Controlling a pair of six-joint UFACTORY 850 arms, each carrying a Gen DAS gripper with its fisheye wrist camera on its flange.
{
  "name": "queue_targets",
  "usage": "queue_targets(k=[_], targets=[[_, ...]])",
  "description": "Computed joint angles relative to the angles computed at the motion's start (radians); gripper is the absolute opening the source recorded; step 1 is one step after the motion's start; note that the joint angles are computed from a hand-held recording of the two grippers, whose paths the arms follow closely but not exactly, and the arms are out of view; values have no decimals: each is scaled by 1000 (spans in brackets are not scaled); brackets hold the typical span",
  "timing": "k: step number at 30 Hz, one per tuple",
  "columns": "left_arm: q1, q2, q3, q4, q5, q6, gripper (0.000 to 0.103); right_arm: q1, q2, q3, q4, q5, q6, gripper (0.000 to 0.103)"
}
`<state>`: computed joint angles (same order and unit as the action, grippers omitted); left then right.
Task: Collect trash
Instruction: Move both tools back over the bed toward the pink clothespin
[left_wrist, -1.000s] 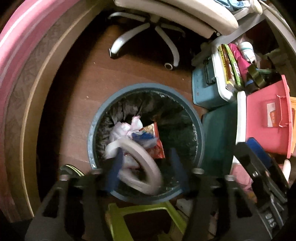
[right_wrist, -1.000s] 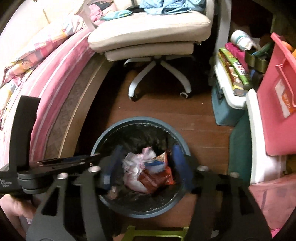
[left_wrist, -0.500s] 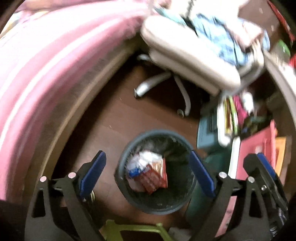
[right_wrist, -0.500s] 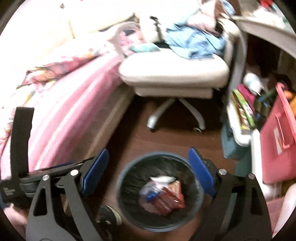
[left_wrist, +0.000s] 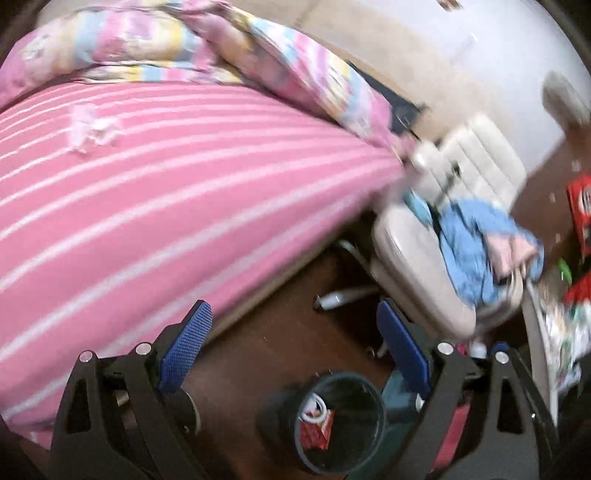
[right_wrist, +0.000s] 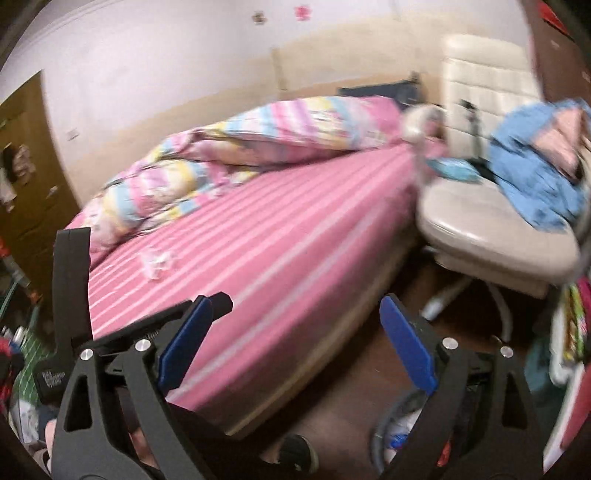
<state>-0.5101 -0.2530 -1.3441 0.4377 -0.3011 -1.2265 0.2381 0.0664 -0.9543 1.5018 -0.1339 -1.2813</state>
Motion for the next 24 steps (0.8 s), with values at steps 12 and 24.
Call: queue_targets(k=[12, 24], targets=[[242, 162, 181, 141, 9, -151, 89, 243, -292, -346, -244, -49, 237, 92], [463, 56, 184, 30, 70, 37, 89, 346, -667, -731, -729, -75, 740, 92]])
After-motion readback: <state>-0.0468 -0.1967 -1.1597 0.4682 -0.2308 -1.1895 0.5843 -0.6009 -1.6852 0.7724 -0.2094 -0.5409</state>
